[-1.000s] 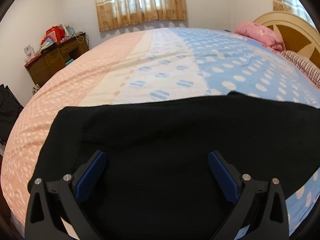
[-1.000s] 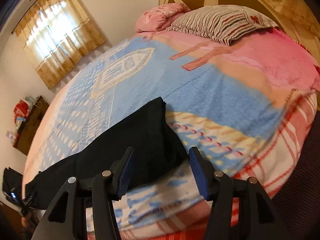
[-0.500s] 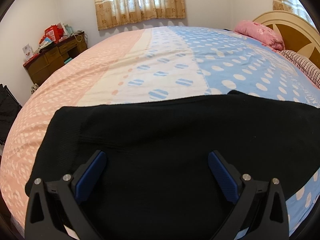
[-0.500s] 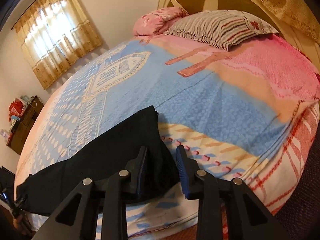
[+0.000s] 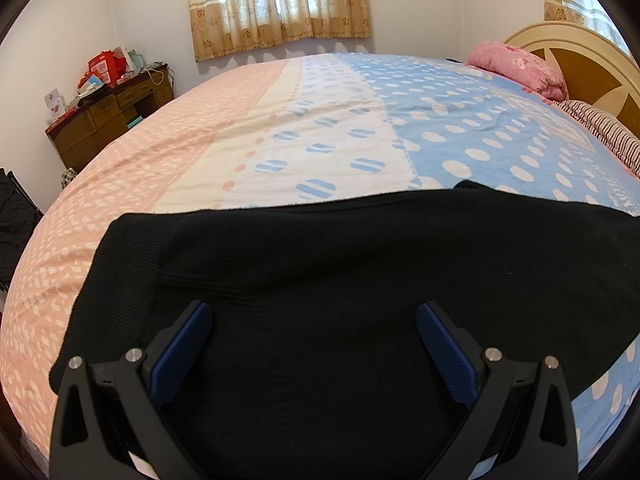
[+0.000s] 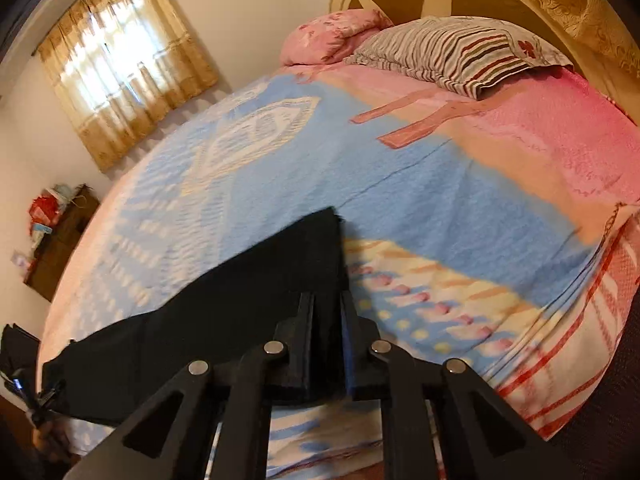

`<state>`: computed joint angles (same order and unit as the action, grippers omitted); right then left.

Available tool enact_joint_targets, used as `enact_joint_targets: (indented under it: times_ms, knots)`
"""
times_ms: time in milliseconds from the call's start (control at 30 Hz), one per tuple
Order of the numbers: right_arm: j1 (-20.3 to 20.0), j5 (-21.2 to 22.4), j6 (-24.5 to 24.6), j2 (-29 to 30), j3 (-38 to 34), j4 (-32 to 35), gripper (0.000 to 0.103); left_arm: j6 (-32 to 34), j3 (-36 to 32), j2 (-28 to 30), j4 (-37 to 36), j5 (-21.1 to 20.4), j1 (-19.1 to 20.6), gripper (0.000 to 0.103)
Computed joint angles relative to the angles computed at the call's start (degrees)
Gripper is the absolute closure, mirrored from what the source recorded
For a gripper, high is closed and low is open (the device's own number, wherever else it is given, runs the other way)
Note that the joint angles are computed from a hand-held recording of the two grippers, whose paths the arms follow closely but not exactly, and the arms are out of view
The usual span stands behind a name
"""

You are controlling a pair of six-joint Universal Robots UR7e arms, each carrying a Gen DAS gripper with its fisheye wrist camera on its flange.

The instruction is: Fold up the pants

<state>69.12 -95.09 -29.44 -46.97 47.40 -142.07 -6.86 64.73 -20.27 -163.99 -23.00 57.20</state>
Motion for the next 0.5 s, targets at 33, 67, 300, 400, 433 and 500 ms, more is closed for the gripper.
enact_joint_targets:
  times_ms: [33, 67, 300, 400, 433, 500]
  knots:
    - [0.2, -0.3, -0.5, -0.5, 1.4, -1.6, 0.091, 0.0, 0.0, 0.0, -0.1, -0.1, 0.0, 0.0]
    - [0.4, -0.2, -0.7, -1.0, 2.5, -2.8, 0.091, 0.1, 0.1, 0.0, -0.2, -0.1, 0.0, 0.0]
    - [2.5, 0.1, -3.3, -4.0, 9.2, -10.6, 0.092, -0.5, 1.1, -0.6, -1.2, -0.6, -0.3, 0.0]
    - [4.3, 0.1, -6.2, -5.5, 12.3, -13.6, 0.092, -1.3, 2.2, -1.4, -3.2, -2.1, -0.6, 0.0]
    - [5.1, 0.1, -7.7, -6.1, 13.9, -14.9, 0.092, -1.1, 2.4, -1.5, -3.9, -2.6, -0.7, 0.0]
    - [6.5, 0.1, -10.3, -7.0, 16.5, -16.8, 0.092, 0.5, 2.2, -1.3, -6.0, -3.2, -1.2, 0.0]
